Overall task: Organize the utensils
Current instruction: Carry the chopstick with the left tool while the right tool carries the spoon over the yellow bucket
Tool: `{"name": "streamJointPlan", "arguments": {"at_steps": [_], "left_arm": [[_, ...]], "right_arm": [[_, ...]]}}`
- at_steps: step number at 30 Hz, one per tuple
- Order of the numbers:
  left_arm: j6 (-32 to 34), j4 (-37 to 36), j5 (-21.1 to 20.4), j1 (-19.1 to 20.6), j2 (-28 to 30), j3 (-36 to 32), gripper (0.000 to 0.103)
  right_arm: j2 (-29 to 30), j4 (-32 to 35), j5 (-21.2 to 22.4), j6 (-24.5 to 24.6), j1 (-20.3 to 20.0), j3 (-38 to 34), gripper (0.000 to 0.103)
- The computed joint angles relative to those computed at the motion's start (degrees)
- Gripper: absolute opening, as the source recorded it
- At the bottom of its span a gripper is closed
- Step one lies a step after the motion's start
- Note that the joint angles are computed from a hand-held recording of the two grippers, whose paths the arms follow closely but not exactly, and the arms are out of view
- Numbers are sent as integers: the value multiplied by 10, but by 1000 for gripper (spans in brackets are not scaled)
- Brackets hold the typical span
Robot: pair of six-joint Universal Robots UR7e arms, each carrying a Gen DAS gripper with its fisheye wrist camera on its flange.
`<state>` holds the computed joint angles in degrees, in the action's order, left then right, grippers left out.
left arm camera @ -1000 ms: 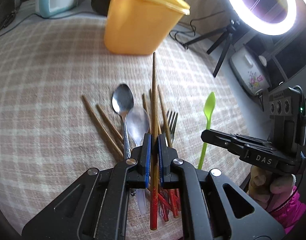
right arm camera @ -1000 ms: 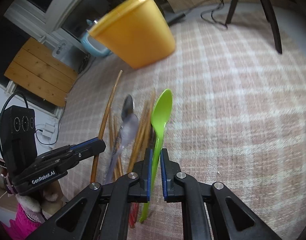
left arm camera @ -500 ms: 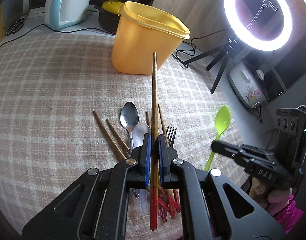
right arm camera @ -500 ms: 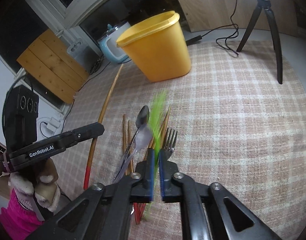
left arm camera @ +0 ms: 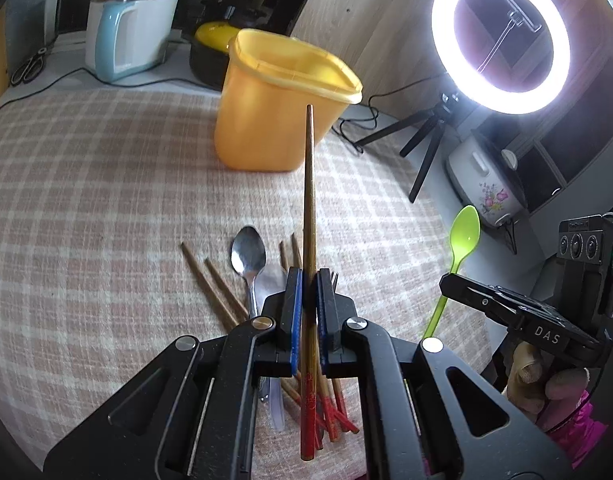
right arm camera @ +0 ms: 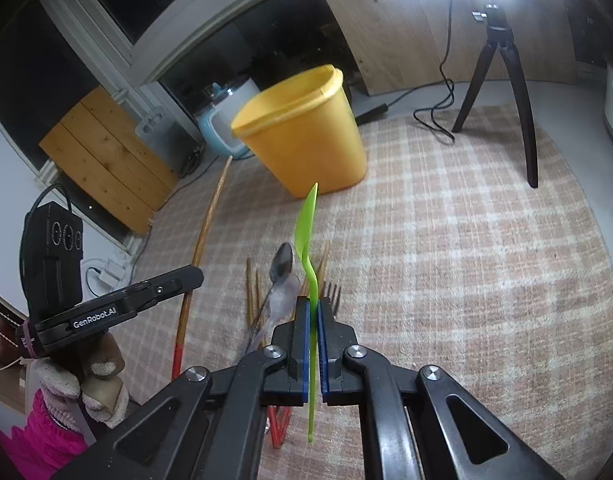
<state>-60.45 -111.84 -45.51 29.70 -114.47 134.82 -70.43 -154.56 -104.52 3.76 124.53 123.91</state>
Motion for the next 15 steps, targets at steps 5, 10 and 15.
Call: {"name": "streamJointPlan", "arguments": {"at_steps": [5,10,15], "left_arm": [[18,-14,23,5,7,-14,4],[65,-61,44,20,28,-28,4],[129,-135,72,46,55,-47,4]], "right_arm": [[9,-9,-1,-12,8,-22,1],[30,-20,3,-36,15,-54,1],[60,-29,-5,-63,22,-95,1]]}}
